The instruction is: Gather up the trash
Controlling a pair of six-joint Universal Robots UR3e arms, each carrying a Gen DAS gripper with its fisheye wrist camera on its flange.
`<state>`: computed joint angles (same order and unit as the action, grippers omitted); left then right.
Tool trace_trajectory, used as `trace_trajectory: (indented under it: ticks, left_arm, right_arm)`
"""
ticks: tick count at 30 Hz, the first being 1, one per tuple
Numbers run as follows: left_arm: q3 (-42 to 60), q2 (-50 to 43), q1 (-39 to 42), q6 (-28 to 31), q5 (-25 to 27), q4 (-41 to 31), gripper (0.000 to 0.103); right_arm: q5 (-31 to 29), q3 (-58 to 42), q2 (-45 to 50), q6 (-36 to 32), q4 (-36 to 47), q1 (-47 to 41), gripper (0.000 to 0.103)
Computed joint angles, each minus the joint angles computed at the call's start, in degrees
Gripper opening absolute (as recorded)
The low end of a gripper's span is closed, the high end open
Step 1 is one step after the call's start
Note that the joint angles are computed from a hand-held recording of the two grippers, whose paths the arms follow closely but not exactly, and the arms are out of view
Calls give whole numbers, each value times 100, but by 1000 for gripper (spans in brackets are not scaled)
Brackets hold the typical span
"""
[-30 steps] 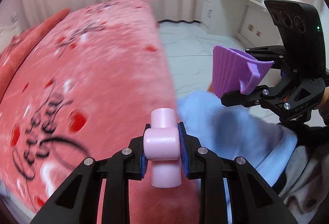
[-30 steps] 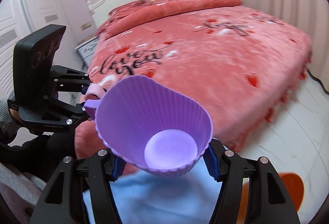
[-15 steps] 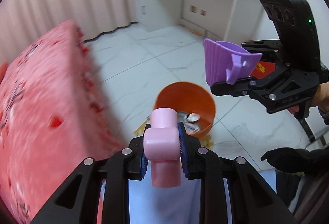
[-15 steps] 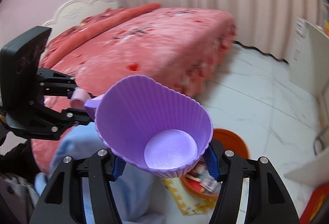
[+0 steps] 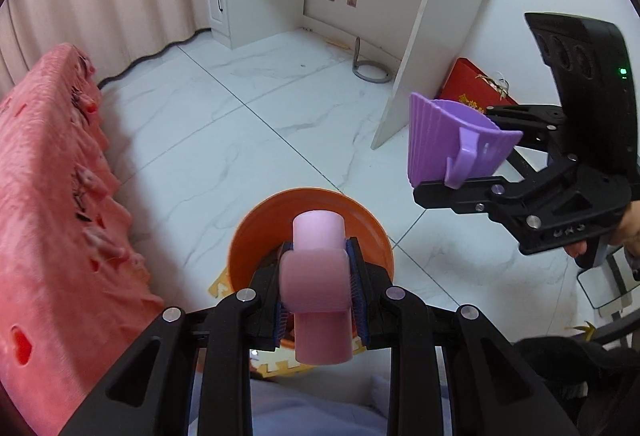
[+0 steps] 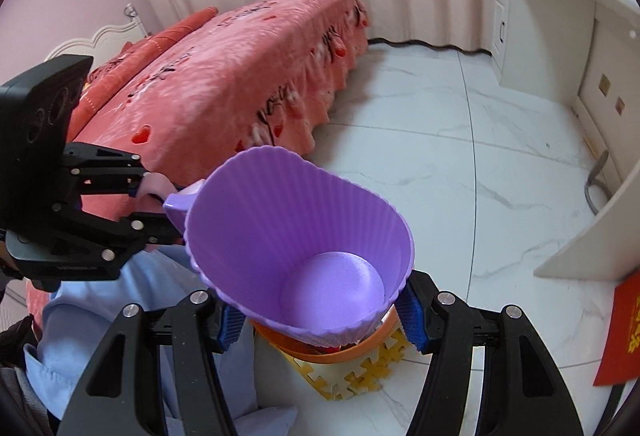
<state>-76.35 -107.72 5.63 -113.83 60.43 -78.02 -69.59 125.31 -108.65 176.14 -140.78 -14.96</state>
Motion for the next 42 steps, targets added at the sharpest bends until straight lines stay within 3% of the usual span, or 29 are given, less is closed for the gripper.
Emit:
trace_trajectory:
  ticks: [3, 4, 21, 24, 28, 37, 40, 42]
  left_arm:
    - [119, -298, -148, -165, 226, 188, 51]
    - [135, -366, -184, -224, 253, 263, 53]
    - [18, -193, 50, -389, 469, 309, 53]
    - [-54, -172, 90, -431, 454, 400, 62]
    - [-60, -181, 126, -440, 463, 388, 62]
    - [-206, 8, 292, -368, 426, 372, 62]
    - [-385, 246, 437, -337, 345, 450, 73]
    - [-501, 447, 602, -252, 216, 440, 74]
  right_arm:
    - [-36, 59, 240, 119, -241, 51, 62]
    - [-17, 90, 307, 124, -307, 29, 62]
    - [-438, -843, 1965, 601, -1087, 953, 66]
    - [-739, -1041, 2206, 729, -981, 1108, 70]
    - [-833, -983, 2213, 854, -995, 1097, 76]
    - [-930, -1026, 1983, 994, -823, 1218, 76]
    - [-951, -1150, 1866, 1082, -698, 1336, 76]
    - [-989, -1273, 1807, 1151, -634, 1477, 76]
